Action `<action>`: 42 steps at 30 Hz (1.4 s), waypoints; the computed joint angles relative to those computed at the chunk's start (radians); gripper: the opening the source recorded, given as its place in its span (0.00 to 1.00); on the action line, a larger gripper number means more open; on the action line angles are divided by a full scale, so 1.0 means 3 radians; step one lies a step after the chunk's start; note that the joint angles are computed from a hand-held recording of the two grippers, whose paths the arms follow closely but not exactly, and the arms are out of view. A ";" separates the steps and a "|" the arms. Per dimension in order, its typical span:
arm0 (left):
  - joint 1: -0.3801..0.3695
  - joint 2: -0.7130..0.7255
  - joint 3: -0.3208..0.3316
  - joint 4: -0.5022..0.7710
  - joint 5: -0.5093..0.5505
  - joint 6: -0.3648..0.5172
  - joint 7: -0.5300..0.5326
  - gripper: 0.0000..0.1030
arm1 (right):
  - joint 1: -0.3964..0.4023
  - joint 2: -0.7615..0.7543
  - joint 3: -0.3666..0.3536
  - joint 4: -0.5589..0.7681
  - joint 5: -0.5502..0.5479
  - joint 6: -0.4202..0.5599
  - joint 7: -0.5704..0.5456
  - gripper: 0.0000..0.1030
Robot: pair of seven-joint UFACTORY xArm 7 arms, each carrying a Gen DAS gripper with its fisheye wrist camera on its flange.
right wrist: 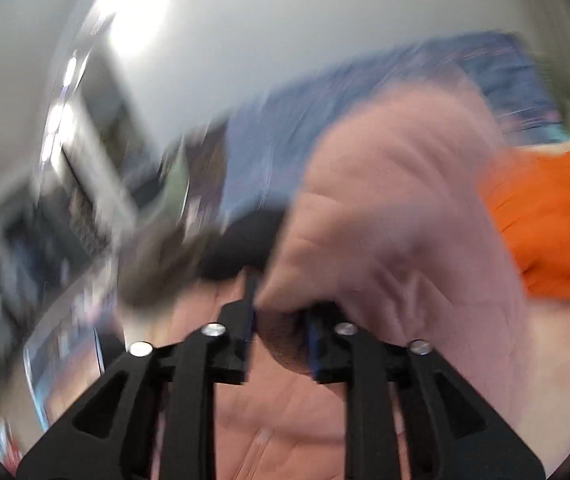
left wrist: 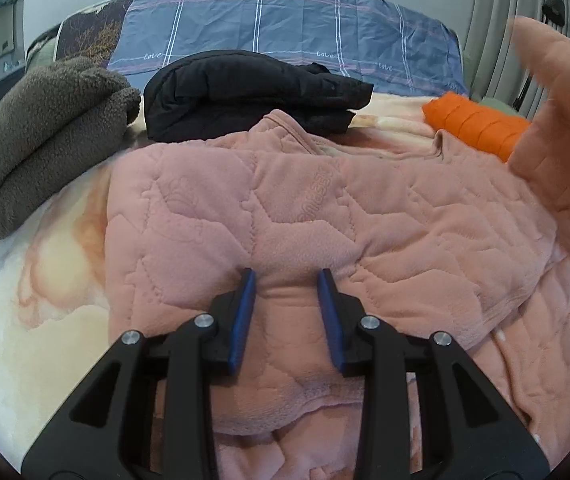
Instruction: Fold large clothes
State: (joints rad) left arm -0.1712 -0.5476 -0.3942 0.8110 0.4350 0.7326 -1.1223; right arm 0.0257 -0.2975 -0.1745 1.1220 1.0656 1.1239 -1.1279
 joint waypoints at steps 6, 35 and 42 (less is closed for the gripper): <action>-0.0048 -0.0282 0.0201 -0.0393 -0.0381 -0.0700 0.0143 0.47 | 0.0171 -0.0056 0.0281 -0.0550 -0.0683 -0.0457 0.0034 0.46; 0.0074 -0.0432 0.0275 0.0033 -0.1057 -0.1483 0.1333 0.24 | 0.0052 -0.0125 -0.0004 -0.0482 -0.0167 -0.1101 -0.0047 0.78; 0.0357 -0.0674 0.0109 -0.0409 -0.0825 -0.0274 0.0805 0.64 | 0.0012 0.0176 0.0326 -0.0694 -0.0911 -0.2065 0.0319 0.77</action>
